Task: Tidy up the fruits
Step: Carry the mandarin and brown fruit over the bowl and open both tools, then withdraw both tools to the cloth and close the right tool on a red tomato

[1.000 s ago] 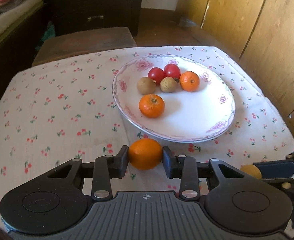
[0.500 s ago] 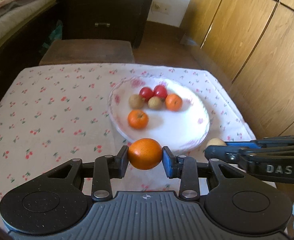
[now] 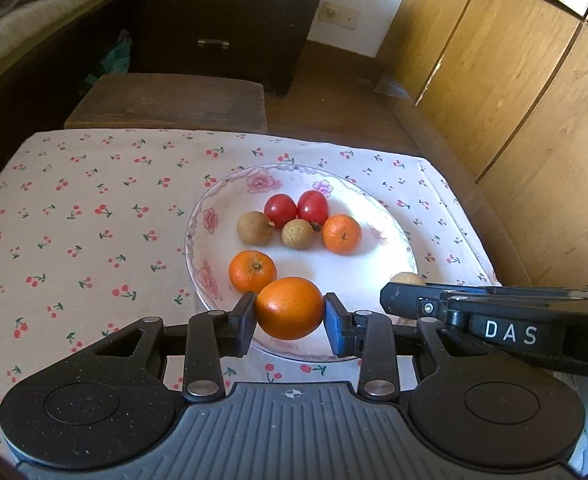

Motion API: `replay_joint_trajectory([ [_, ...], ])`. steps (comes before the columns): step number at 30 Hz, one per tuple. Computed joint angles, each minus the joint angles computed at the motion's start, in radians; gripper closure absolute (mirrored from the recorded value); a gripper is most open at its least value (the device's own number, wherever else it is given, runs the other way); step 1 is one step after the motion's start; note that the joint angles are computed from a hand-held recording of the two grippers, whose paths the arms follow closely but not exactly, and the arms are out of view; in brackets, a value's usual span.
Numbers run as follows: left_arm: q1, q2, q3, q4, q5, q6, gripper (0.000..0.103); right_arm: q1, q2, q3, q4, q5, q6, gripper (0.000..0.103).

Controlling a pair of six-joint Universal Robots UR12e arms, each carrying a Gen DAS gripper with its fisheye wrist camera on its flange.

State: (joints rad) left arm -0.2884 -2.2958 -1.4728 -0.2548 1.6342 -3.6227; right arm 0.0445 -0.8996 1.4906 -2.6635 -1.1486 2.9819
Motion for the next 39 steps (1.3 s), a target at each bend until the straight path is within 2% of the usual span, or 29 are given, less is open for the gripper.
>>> replay_joint_trajectory([
  [17,0.000,0.018,-0.019,0.019,0.013,-0.023,0.057,0.001,-0.009,0.011,-0.031,0.010,0.019,0.072],
  [27,-0.010,0.067,-0.085,0.017,0.038,-0.002,0.057,0.006,-0.057,0.071,-0.039,0.018,-0.037,0.072],
  [39,-0.030,0.142,-0.201,0.000,0.025,-0.004,0.057,0.027,-0.103,0.137,0.015,0.036,-0.131,0.072],
])
